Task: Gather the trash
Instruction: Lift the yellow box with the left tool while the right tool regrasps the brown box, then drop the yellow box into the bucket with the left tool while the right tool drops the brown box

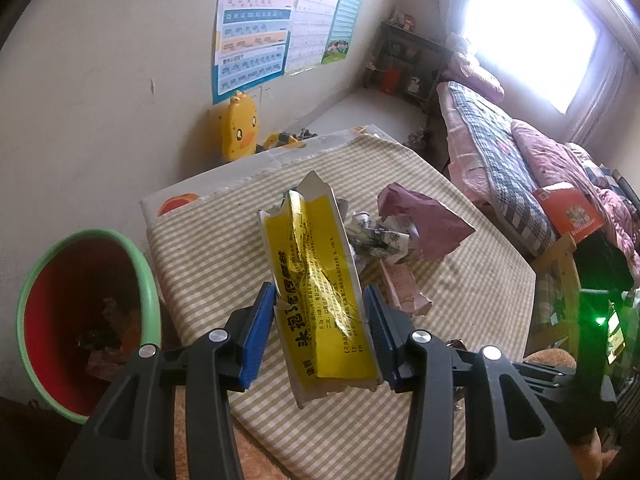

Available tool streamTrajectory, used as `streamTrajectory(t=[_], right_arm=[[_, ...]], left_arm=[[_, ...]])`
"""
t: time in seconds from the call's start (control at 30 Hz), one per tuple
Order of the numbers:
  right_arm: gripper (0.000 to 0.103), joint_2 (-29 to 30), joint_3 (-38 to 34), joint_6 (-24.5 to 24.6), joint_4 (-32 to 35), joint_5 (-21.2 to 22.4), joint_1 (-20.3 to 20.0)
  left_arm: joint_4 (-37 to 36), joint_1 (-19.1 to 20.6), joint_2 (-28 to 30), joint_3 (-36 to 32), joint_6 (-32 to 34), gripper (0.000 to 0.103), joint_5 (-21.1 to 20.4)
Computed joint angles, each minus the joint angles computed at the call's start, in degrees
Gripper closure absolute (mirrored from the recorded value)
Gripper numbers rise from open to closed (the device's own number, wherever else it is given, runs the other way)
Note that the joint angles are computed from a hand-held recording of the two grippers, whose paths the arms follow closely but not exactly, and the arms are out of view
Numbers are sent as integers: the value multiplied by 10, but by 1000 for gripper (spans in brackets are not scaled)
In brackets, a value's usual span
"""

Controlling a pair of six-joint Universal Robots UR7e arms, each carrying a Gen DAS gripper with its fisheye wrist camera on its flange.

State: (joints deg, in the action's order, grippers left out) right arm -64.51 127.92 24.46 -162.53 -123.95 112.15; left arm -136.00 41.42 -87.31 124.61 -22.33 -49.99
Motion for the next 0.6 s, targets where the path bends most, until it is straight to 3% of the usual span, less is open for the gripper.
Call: streamTrajectory(t=[0.07,0.1,0.13,0.27,0.3,0.37,0.4,0.43,0.6], right_arm=[[55,4,-3,10,16,-8,0],[32,9,-8,10,26,-12,0],[27,14,-13,8,34,-17,1],[26,44,-44,21,108,-75,8],[27,45,-43,23,110,-73,5],[37,40,-35,29,97,-58,-3],[51,38,-34,30,95,-54,-6],[54,35,-31,30,89,-49,-8],[55,19,-21,9,43,-43,9]], left_arm=[[3,4,-3,1,-4,59,-2],[4,7,-5,1,-6,59,-3],[5,8,-6,1,-7,59,-4],[6,15,-9,3,-12,59,-10],[6,16,-10,4,-13,59,-12],[4,17,-13,5,-10,59,-14],[2,17,-16,7,-8,59,-11],[1,16,-16,7,-7,59,-9],[-4,21,-22,8,-2,59,-5]])
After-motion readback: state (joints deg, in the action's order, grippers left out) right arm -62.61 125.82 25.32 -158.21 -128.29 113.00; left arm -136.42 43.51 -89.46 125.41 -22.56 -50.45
